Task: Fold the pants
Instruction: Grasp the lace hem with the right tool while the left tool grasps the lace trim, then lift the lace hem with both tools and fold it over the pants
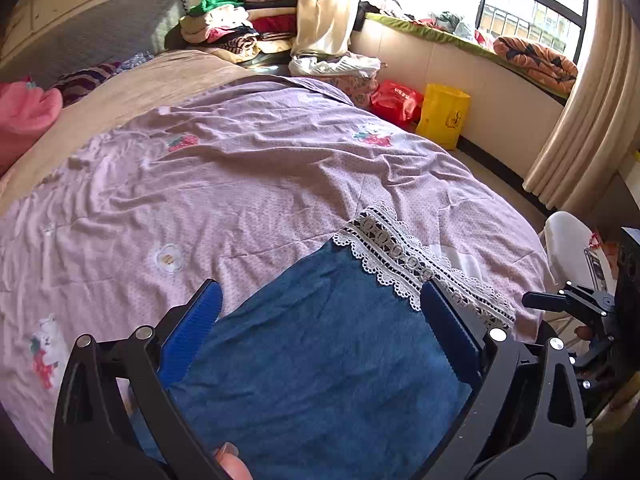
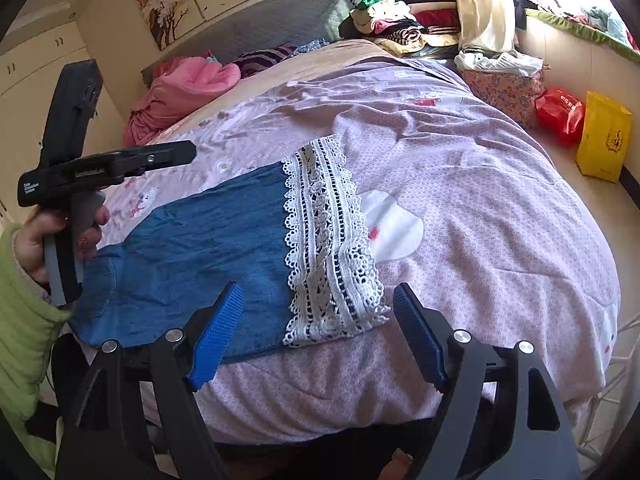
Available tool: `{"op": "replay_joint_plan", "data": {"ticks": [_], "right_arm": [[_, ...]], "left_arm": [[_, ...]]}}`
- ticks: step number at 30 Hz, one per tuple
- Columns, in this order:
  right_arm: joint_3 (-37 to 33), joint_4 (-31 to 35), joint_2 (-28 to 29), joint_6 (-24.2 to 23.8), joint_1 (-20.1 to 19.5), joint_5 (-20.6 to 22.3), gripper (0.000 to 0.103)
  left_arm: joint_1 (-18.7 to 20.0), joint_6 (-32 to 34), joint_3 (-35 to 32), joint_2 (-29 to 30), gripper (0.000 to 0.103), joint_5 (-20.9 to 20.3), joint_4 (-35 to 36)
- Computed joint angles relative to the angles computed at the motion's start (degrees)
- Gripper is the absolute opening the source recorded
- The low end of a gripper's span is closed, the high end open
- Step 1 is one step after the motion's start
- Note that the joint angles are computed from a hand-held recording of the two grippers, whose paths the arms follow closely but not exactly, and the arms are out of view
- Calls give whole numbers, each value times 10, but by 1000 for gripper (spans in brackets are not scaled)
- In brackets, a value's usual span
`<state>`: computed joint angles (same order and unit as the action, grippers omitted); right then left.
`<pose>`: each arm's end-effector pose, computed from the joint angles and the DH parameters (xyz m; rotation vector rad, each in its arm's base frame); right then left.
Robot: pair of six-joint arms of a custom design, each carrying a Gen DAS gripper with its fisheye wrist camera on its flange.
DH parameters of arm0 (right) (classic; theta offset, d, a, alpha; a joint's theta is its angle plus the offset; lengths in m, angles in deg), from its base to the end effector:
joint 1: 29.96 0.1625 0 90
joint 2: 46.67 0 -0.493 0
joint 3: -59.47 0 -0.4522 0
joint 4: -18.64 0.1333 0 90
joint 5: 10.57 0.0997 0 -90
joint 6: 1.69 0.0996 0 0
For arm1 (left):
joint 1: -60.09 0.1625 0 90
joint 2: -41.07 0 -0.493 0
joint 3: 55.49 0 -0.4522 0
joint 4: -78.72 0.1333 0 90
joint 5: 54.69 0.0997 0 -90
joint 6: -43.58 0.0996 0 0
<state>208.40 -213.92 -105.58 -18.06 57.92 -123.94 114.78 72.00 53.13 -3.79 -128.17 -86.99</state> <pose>0.0794 -0.3908 0.1560 0.0544 -2.4041 1.0859 -0.2535 -0.6375 0.0319 1.4675 2.4428 -0.3225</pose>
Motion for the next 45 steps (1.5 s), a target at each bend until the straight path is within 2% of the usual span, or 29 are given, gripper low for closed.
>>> {"op": "replay_joint_plan", "data": {"ticks": [3, 7, 8, 9, 11, 14, 17, 20, 23, 24, 27, 30, 32, 35, 40, 45], "right_arm": [[-13, 29, -3, -12, -17, 19, 76], [-27, 69, -4, -14, -44, 38, 75], [-28, 77, -4, -15, -50, 48, 64], [-29, 80, -2, -19, -54, 54, 58], [-27, 65, 3, -28, -52, 58, 57], [-10, 36, -6, -39, -62, 123, 56], [-15, 44, -8, -48, -51, 115, 56], [-23, 73, -9, -15, -57, 87, 56], [-22, 82, -9, 10, -79, 112, 56], [-21, 81, -8, 10, -82, 119, 52], [-20, 91, -14, 15, -88, 148, 36], [-21, 96, -15, 22, -92, 175, 29], [-21, 86, -11, 23, -88, 178, 26], [-18, 57, -8, 17, -70, 179, 25], [-28, 57, -11, -8, -9, 158, 25], [-51, 76, 3, -38, 56, 142, 25]], "left_arm": [[0, 15, -28, 34, 93, 2, 14], [4, 23, -65, 68, 86, -12, 53], [5, 24, -74, 75, 83, -15, 62], [7, 25, -85, 84, 81, -19, 75], [12, 22, -105, 97, 68, -28, 98], [23, 23, -134, 108, 58, -76, 152], [24, 33, -157, 121, 57, -84, 197], [24, 39, -171, 132, 57, -73, 218], [29, 39, -182, 138, 57, -85, 237], [29, 40, -184, 139, 57, -90, 242], [29, 34, -192, 143, 39, -92, 262], [34, 25, -202, 142, 24, -115, 278], [36, 29, -200, 139, 18, -120, 274], [41, 38, -192, 128, 16, -149, 260], [56, 54, -180, 92, 16, -217, 253], [80, 82, -149, 30, 16, -263, 242]]}}
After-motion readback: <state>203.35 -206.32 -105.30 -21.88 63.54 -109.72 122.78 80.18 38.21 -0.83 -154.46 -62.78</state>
